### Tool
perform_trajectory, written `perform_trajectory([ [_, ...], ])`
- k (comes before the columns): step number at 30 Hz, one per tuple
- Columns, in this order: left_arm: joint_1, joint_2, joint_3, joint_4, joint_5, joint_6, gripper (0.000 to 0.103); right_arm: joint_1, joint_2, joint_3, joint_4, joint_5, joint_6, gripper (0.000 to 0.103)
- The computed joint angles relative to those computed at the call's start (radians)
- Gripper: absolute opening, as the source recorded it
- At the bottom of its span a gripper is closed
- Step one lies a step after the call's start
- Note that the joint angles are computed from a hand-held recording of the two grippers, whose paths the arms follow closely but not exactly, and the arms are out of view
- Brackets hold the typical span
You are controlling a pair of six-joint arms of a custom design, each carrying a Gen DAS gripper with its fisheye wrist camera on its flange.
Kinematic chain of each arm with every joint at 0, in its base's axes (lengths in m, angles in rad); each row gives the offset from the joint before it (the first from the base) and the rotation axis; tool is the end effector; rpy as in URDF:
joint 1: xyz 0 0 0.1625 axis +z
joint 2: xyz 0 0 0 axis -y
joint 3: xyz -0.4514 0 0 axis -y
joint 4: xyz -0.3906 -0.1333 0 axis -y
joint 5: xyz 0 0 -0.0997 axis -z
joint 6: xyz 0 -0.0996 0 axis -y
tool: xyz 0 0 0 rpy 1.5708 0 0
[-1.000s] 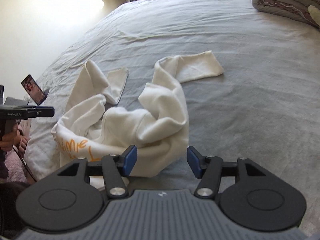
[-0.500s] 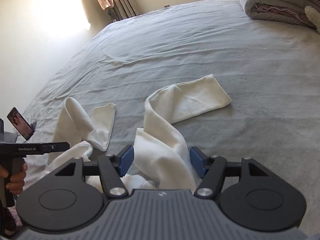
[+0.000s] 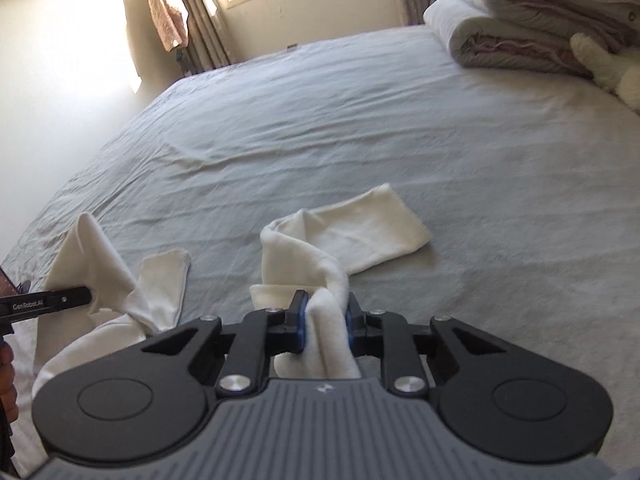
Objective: Fold clothes
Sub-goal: 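Grasp a sleeve with the left gripper while the right gripper grasps the other sleeve, lay both out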
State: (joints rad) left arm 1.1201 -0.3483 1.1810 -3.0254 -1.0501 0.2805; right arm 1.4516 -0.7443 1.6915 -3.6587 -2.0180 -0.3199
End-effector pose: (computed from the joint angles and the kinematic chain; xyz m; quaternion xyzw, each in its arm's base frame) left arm -0.1919 -0.8164 0.0155 0.2553 0.8873 -0.3154 0.2191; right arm 0.0083 -0.6892 0.2044 -0.0369 -0.8286 0.4732 0.2968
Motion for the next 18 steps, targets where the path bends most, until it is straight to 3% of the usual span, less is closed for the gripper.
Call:
perform_trajectory([
  [7, -0.016, 0.007, 0.03, -0.317, 0.079, 0.076, 0.006, 0.023, 0.041, -0.007, -0.347, -0.116, -0.129, 0.02],
  [10, -0.018, 0.007, 0.031, -0.385, 0.133, 0.12, 0.006, 0.026, 0.056, -0.01, -0.443, -0.146, -0.184, 0.02],
  [15, -0.017, -0.041, 0.084, -0.311, 0.197, 0.114, 0.007, 0.033, 0.06, -0.001, -0.433, -0.202, -0.233, 0.02],
  [18, -0.005, -0.085, 0.124, -0.161, 0.221, 0.007, 0.007, 0.026, 0.049, 0.016, -0.356, -0.241, -0.187, 0.02],
])
